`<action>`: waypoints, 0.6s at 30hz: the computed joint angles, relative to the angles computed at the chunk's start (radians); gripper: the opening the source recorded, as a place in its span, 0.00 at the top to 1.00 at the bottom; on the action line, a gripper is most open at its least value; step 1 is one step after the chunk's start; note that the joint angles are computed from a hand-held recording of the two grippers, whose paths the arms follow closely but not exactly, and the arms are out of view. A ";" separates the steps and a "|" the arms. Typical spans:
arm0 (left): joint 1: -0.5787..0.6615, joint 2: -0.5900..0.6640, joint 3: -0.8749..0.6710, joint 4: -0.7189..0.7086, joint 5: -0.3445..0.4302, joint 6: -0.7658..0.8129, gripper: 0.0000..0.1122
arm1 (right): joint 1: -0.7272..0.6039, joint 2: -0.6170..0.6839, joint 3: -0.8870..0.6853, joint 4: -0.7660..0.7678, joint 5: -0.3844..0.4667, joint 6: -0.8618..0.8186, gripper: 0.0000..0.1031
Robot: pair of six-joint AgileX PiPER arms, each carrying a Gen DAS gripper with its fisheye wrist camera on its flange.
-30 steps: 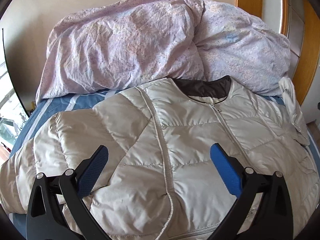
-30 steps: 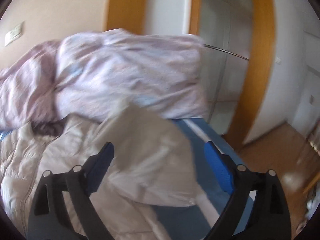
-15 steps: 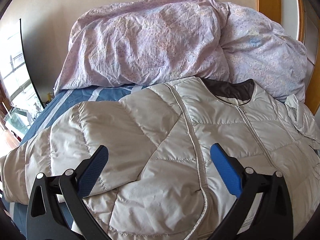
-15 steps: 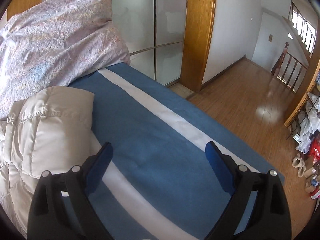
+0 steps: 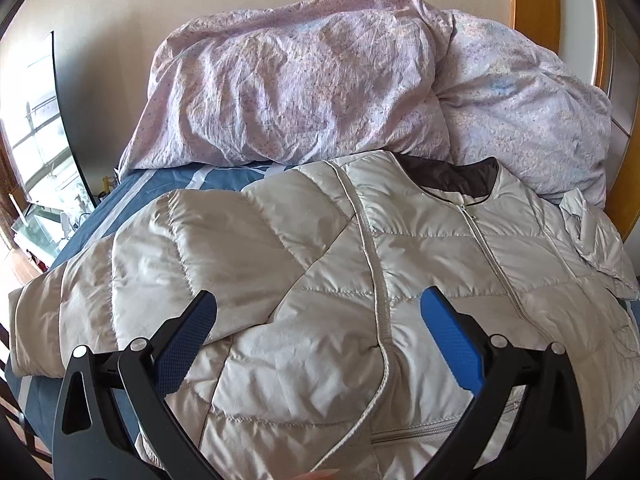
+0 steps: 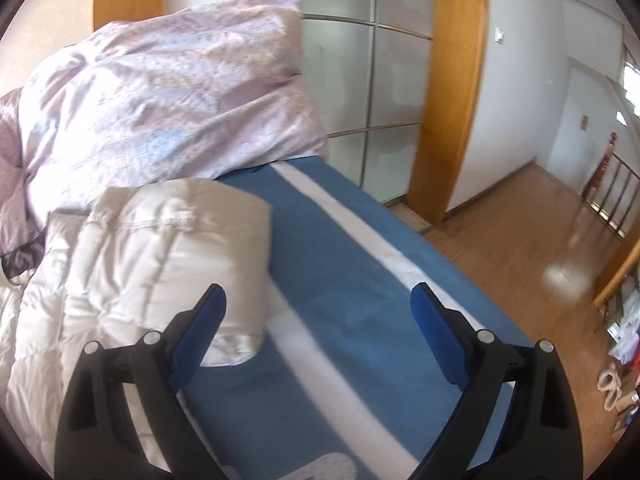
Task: Fold large clothes
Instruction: 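Fold the held sleeve across the jacket body and open the right gripper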
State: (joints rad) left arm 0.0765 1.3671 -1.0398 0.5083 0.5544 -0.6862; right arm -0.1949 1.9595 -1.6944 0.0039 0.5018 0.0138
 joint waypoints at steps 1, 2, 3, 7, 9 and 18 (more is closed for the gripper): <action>-0.003 -0.016 0.010 0.008 -0.001 -0.021 0.10 | 0.007 0.003 -0.011 -0.008 0.014 0.005 0.09; -0.005 -0.037 0.026 0.018 -0.008 -0.046 0.10 | 0.014 0.009 -0.023 -0.020 0.024 0.016 0.09; -0.007 -0.056 0.037 0.025 -0.012 -0.065 0.10 | 0.022 0.015 -0.040 -0.020 0.041 0.011 0.09; -0.007 -0.096 0.054 0.041 -0.004 -0.102 0.10 | 0.043 0.023 -0.098 0.025 0.089 -0.017 0.09; -0.006 -0.108 0.060 0.044 0.000 -0.105 0.10 | 0.054 0.015 -0.113 0.036 0.102 -0.025 0.09; 0.001 -0.125 0.079 0.028 0.004 -0.073 0.10 | 0.091 0.001 -0.143 0.014 0.132 0.003 0.09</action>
